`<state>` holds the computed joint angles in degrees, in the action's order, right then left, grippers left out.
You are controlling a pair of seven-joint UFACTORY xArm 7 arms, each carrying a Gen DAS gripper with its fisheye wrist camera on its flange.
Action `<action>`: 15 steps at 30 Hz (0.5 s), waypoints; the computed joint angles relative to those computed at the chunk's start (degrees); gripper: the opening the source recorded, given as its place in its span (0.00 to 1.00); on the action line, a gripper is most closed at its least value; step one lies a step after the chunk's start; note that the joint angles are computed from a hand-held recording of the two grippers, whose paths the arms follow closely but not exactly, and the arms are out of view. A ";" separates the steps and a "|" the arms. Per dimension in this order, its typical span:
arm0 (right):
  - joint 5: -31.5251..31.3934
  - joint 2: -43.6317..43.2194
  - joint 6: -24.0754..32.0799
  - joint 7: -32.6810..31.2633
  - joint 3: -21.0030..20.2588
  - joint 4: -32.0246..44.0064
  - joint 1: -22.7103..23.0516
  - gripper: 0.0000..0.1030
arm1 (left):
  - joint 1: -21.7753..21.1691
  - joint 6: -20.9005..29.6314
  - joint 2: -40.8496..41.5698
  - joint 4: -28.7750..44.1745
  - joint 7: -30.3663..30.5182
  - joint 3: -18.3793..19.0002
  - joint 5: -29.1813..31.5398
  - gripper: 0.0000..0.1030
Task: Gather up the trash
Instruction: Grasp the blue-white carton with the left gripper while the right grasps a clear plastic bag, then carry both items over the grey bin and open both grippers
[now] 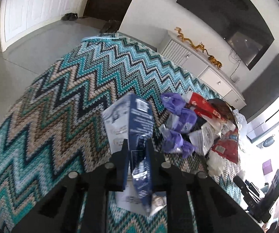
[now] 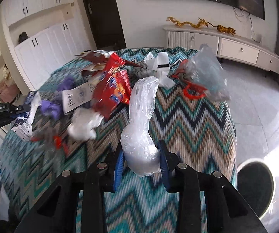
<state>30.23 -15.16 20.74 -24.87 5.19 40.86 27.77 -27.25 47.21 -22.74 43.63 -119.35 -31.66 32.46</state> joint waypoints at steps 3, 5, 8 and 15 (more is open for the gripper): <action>3.16 -5.35 1.03 -1.51 -1.40 -3.94 1.70 0.32 | -0.97 4.21 -1.31 1.59 0.80 -1.64 -0.15 0.13; 4.29 -7.86 1.78 -2.06 -2.42 -5.54 2.59 0.32 | -1.47 6.56 -1.79 2.92 1.09 -2.63 -0.18 0.13; 5.60 -11.08 2.27 -2.40 -3.51 -7.53 3.76 0.32 | -1.58 9.10 -1.47 5.39 1.71 -3.86 0.41 0.13; 6.50 -18.78 2.92 -3.89 -7.39 -11.40 4.32 0.32 | -1.56 12.03 4.61 14.48 3.87 -5.42 6.18 0.13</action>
<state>36.72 -33.94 23.66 -28.76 -2.20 29.47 32.09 -28.81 59.23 -18.13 58.11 -115.49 -37.09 38.64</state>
